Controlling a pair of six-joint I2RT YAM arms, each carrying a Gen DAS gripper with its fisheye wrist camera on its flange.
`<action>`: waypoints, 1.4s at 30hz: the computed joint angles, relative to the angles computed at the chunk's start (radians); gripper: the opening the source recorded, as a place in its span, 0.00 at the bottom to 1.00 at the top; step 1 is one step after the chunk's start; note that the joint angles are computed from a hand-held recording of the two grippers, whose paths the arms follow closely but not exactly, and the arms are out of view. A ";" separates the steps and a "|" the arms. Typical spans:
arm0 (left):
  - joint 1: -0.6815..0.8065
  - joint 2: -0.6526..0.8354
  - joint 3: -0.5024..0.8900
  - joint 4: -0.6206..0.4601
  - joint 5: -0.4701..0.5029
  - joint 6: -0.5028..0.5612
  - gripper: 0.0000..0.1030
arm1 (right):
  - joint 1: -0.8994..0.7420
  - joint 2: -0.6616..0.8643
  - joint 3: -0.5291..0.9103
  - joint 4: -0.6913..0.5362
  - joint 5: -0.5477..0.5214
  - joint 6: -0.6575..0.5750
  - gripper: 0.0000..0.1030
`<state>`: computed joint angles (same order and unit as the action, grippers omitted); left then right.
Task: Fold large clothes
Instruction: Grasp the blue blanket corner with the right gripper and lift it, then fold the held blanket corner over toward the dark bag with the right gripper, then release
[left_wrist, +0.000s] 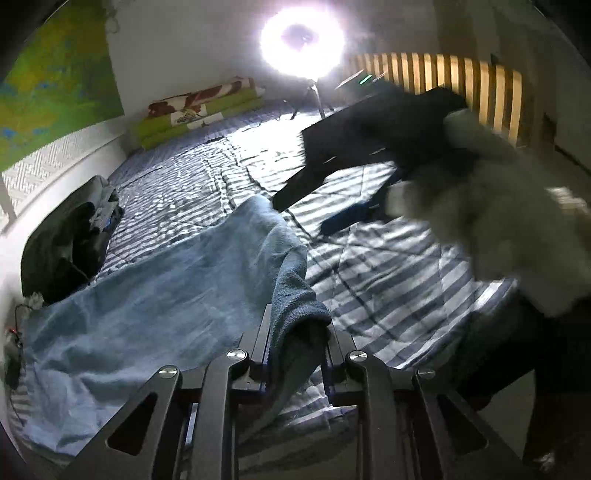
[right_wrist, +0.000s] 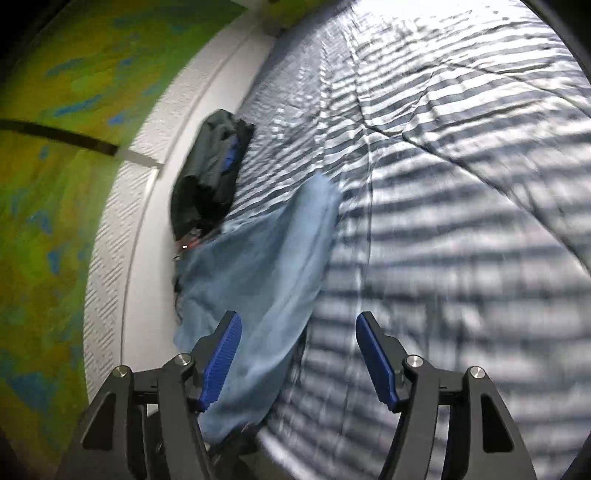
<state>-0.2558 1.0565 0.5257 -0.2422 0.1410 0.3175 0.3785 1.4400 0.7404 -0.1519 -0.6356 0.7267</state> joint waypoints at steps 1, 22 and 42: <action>0.014 -0.008 0.005 -0.009 0.017 -0.004 0.21 | 0.011 0.072 0.054 0.003 0.014 0.003 0.60; -0.329 -0.201 0.146 -0.204 -0.111 -0.185 0.18 | -0.031 -0.148 0.195 -0.260 0.104 -0.069 0.06; -0.390 -0.348 0.131 -0.227 -0.014 -0.389 0.17 | -0.091 -0.414 0.240 -0.588 0.253 -0.099 0.06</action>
<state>-0.6456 0.7089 0.6564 -0.4693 0.1271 -0.0719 0.2873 1.0257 0.9806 -0.7397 -0.3825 0.6281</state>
